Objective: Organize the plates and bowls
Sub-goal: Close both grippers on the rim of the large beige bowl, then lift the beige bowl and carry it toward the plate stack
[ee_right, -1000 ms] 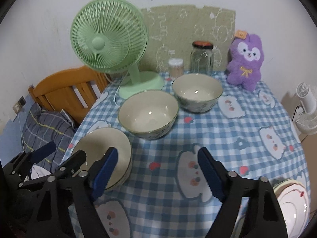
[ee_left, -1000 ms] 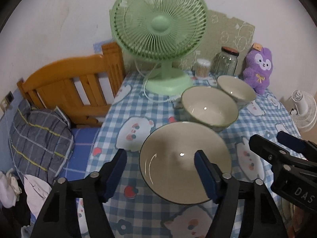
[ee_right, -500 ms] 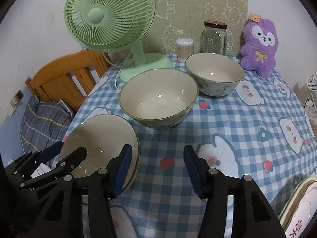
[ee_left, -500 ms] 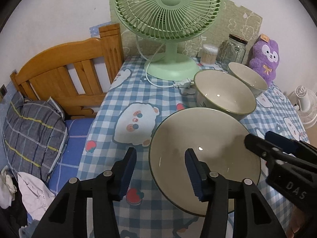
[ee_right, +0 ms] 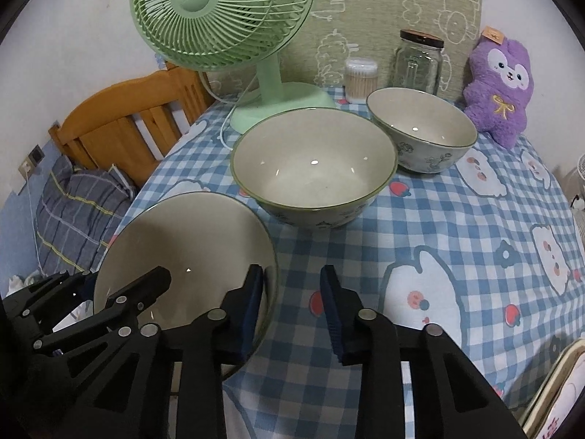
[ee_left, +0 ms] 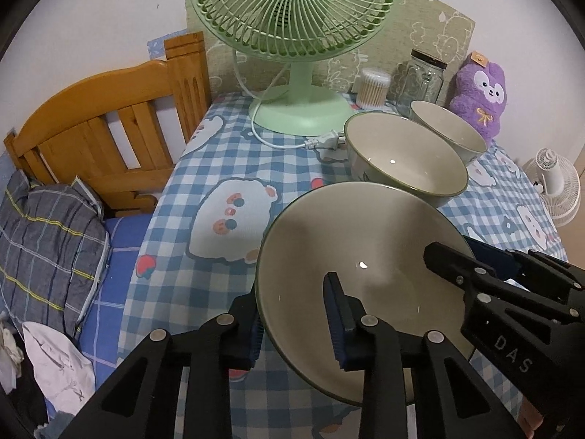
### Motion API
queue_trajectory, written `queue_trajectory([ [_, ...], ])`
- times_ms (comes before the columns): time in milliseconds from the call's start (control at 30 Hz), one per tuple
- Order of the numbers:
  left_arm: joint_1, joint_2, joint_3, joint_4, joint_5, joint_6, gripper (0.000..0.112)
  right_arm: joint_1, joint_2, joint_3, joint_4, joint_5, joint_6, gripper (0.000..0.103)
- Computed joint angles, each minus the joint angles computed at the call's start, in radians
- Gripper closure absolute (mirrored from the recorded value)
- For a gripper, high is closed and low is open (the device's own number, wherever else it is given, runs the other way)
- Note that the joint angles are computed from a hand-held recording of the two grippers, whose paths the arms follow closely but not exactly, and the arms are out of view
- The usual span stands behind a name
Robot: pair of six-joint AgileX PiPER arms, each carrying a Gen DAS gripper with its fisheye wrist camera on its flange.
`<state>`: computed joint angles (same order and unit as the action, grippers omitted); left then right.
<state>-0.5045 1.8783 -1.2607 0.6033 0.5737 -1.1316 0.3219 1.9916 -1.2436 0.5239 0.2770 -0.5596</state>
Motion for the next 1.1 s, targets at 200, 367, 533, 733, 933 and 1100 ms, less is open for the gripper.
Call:
queue_trajectory([
  [200, -0.001, 0.000, 0.000, 0.016, 0.002, -0.025, 0.089, 0.014, 0.014, -0.018, -0.039, 0.020, 0.017, 0.084],
  [367, 0.004, 0.002, -0.007, -0.002, 0.015, -0.027, 0.092, 0.046, 0.009, -0.007, -0.182, -0.008, 0.150, 0.086],
  [533, -0.015, -0.003, -0.011, 0.017, 0.037, -0.043, 0.092, 0.045, -0.003, 0.003, -0.205, -0.001, 0.182, 0.086],
  [733, -0.060, -0.003, -0.024, 0.036, 0.081, -0.066, 0.092, 0.026, -0.043, 0.059, -0.150, -0.011, 0.129, 0.086],
  [933, -0.115, -0.010, -0.038, 0.058, 0.118, -0.102, 0.092, -0.002, -0.109, 0.139, -0.091, -0.038, 0.050, 0.086],
  [1100, -0.173, -0.011, -0.060, 0.074, 0.156, -0.133, 0.092, -0.043, -0.171, 0.211, 0.004, -0.046, -0.063, 0.086],
])
